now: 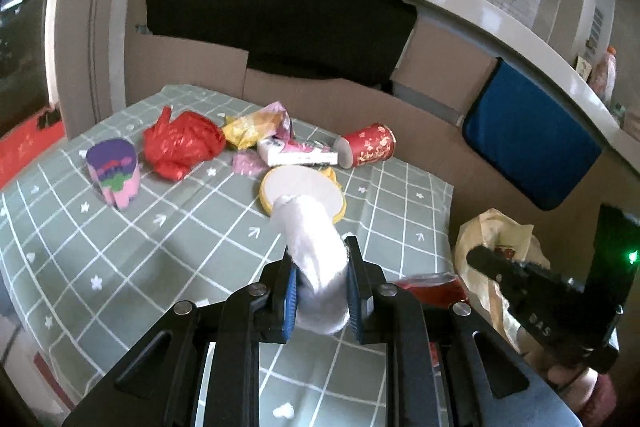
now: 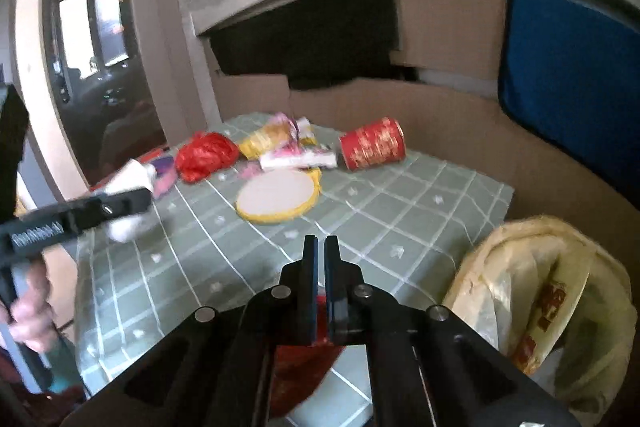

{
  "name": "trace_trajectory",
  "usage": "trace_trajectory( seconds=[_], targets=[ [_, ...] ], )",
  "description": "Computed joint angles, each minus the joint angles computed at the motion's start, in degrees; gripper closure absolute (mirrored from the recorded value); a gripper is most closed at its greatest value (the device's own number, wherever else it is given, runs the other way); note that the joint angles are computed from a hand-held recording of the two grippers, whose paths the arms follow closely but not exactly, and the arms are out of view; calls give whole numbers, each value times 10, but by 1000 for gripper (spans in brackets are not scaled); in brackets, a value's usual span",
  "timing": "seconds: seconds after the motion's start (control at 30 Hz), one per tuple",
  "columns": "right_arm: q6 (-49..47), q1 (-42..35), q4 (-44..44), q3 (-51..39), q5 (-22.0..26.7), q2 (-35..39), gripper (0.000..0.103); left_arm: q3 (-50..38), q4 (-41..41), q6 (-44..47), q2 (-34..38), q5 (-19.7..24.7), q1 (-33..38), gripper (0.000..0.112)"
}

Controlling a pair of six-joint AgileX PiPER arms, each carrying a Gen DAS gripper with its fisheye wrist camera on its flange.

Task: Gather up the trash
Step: 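Carry the red can and white tissue over the bin with both tools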

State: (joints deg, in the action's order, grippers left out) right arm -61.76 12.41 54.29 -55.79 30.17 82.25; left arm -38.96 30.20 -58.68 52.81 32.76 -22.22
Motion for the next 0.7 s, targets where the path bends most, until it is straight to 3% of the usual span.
trace_trajectory(
  seconds=[0.03, 0.13, 0.2, 0.3, 0.53, 0.7],
  targets=[
    [-11, -13, 19, 8, 19, -3, 91, 3, 0, 2, -4, 2, 1, 91],
    [-74, -57, 82, 29, 107, -4, 39, 8, -28, 30, -2, -5, 24, 91],
    [-62, -54, 74, 40, 100, -3, 40, 17, -87, 80, -4, -26, 55, 91],
    [3, -33, 30, 50, 47, 17, 39, 29, -145, 137, -10, -38, 84, 91],
    [23, -32, 52, 15, 107, 90, 37, 50, -248, 240, -10, -57, 140, 91],
    [50, 31, -5, 8, 56, 76, 52, 56, -225, 228, -24, -55, 127, 91]
  ],
)
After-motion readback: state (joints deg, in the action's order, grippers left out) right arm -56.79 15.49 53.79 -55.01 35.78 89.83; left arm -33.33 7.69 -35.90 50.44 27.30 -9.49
